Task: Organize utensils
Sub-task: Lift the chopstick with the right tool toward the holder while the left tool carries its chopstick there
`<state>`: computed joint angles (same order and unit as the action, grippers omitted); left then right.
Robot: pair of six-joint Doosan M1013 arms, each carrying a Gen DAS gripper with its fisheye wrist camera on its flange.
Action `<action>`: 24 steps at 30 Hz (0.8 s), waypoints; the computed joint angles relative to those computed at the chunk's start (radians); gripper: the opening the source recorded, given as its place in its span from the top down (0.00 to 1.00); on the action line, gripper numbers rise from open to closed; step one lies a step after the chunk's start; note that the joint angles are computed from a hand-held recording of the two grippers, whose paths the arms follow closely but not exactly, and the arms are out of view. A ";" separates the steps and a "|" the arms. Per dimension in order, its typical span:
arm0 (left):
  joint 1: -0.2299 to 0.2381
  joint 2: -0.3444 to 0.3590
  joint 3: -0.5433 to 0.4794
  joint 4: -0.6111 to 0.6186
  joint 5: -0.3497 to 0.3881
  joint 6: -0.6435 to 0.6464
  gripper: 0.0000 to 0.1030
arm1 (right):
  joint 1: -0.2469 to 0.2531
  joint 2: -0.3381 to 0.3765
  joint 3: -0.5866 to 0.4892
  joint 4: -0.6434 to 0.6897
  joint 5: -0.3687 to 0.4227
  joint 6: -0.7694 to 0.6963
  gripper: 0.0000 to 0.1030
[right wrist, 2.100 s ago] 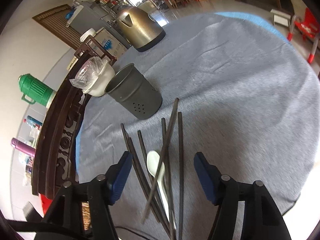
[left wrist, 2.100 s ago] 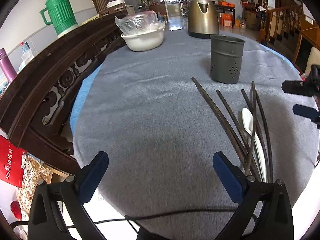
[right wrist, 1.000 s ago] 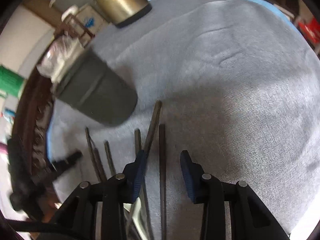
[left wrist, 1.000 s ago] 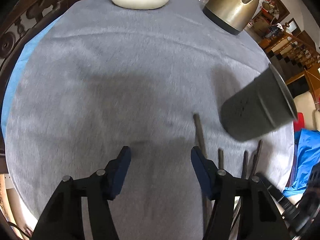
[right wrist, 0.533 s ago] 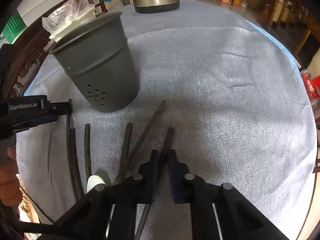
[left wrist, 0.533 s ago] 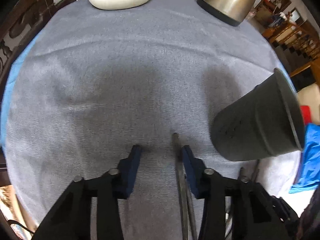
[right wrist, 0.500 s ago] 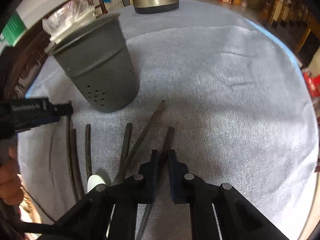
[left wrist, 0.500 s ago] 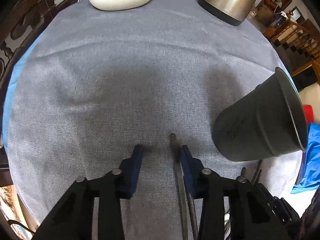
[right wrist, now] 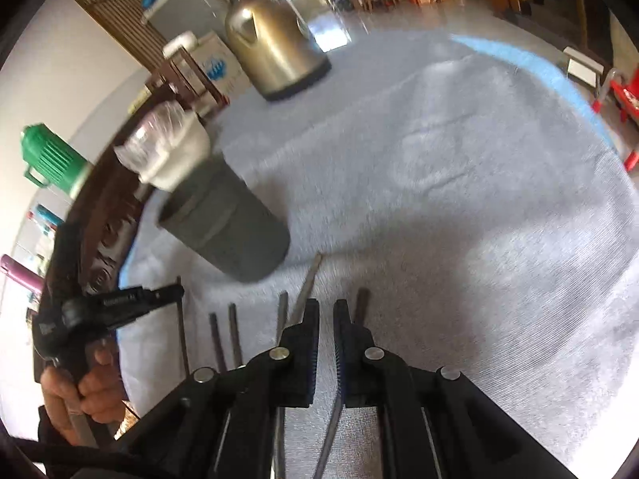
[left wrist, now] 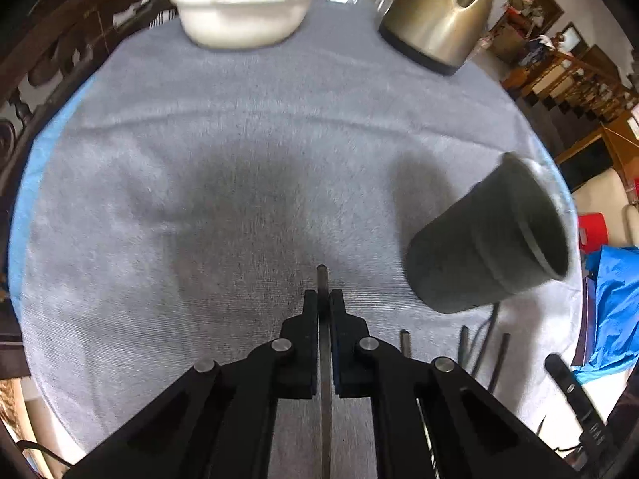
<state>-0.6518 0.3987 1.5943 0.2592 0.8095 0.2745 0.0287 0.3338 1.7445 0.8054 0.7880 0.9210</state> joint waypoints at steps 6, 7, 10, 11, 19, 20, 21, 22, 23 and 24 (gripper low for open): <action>-0.010 -0.036 0.020 0.031 0.003 -0.010 0.95 | -0.007 -0.009 -0.005 -0.078 0.034 0.077 0.91; -0.008 -0.035 0.021 0.025 0.006 -0.008 0.95 | -0.009 -0.004 -0.008 -0.101 0.048 0.093 0.90; -0.008 -0.037 0.031 -0.016 0.003 0.007 0.95 | 0.009 0.024 -0.031 -0.206 0.087 0.173 0.88; -0.006 -0.039 0.040 -0.031 -0.008 0.014 0.95 | 0.014 0.032 -0.037 -0.223 0.100 0.189 0.87; 0.005 -0.022 0.036 -0.086 -0.036 0.077 0.95 | 0.034 0.075 -0.071 -0.300 0.124 0.297 0.86; 0.008 -0.015 0.032 -0.091 -0.040 0.085 0.95 | 0.031 0.078 -0.075 -0.299 0.131 0.306 0.86; 0.009 -0.012 0.029 -0.096 -0.042 0.093 0.95 | 0.029 0.080 -0.079 -0.301 0.135 0.313 0.85; 0.011 -0.007 0.024 -0.100 -0.045 0.099 0.95 | 0.028 0.082 -0.083 -0.302 0.138 0.316 0.83; 0.012 -0.004 0.022 -0.106 -0.048 0.105 0.95 | 0.027 0.080 -0.085 -0.305 0.140 0.319 0.81; 0.013 -0.003 0.021 -0.111 -0.052 0.111 0.95 | 0.028 0.082 -0.089 -0.311 0.140 0.327 0.77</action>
<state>-0.6388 0.3961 1.6157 0.1484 0.7578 0.3851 0.0568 0.4153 1.6559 0.4947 0.9279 1.2482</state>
